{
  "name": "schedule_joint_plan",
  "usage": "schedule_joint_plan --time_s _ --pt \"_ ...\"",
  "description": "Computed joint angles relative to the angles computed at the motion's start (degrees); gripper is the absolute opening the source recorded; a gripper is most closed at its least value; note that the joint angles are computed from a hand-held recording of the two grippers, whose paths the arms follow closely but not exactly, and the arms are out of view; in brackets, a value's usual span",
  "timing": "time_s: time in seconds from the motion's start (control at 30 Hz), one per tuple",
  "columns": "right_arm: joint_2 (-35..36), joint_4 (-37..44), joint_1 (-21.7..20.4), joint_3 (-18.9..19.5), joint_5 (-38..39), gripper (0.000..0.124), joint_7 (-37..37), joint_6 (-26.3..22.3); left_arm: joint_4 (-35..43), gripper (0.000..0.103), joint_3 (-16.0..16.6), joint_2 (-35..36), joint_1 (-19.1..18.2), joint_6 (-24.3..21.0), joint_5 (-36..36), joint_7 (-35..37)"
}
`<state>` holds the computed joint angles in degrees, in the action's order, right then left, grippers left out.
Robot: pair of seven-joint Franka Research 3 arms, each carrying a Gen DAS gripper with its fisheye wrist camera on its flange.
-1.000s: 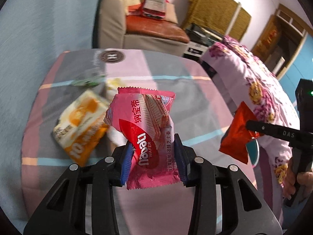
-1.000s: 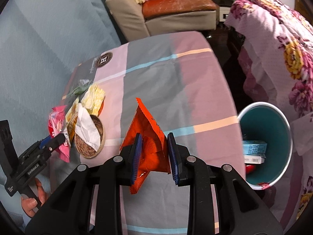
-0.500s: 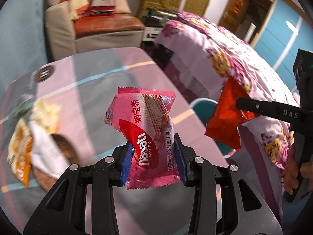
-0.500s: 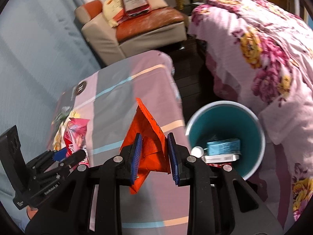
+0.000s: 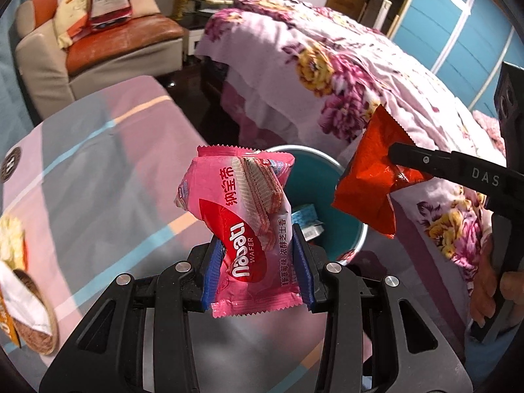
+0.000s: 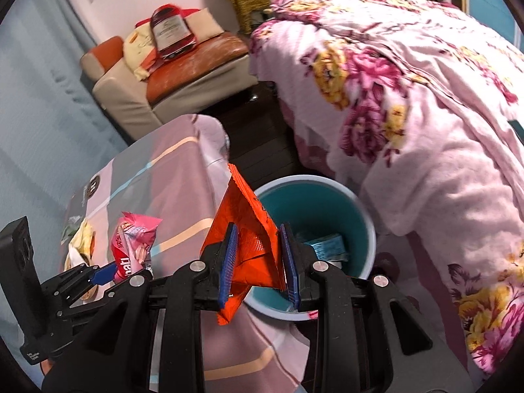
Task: Collect trash
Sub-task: 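Carry the pink wrapper and red wrapper over the wastebasket with both grippers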
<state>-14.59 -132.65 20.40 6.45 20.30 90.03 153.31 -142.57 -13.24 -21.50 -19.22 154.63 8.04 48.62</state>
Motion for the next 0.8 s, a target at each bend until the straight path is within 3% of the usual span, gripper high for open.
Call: schedule_joint_plan --time_s 0.7,0.8 --pt "1.64 -0.52 -4.4 -2.05 -1.96 0.026 0.18 -0.46 12.21 0.041 -1.58 15.76 -0.33 0.39 -0.9 4.53" --pt "2.07 -0.16 -4.75 -2.08 -2.39 0.026 0.47 -0.74 13.19 0.046 -1.75 16.97 -0.16 0.37 -0.74 4.7"
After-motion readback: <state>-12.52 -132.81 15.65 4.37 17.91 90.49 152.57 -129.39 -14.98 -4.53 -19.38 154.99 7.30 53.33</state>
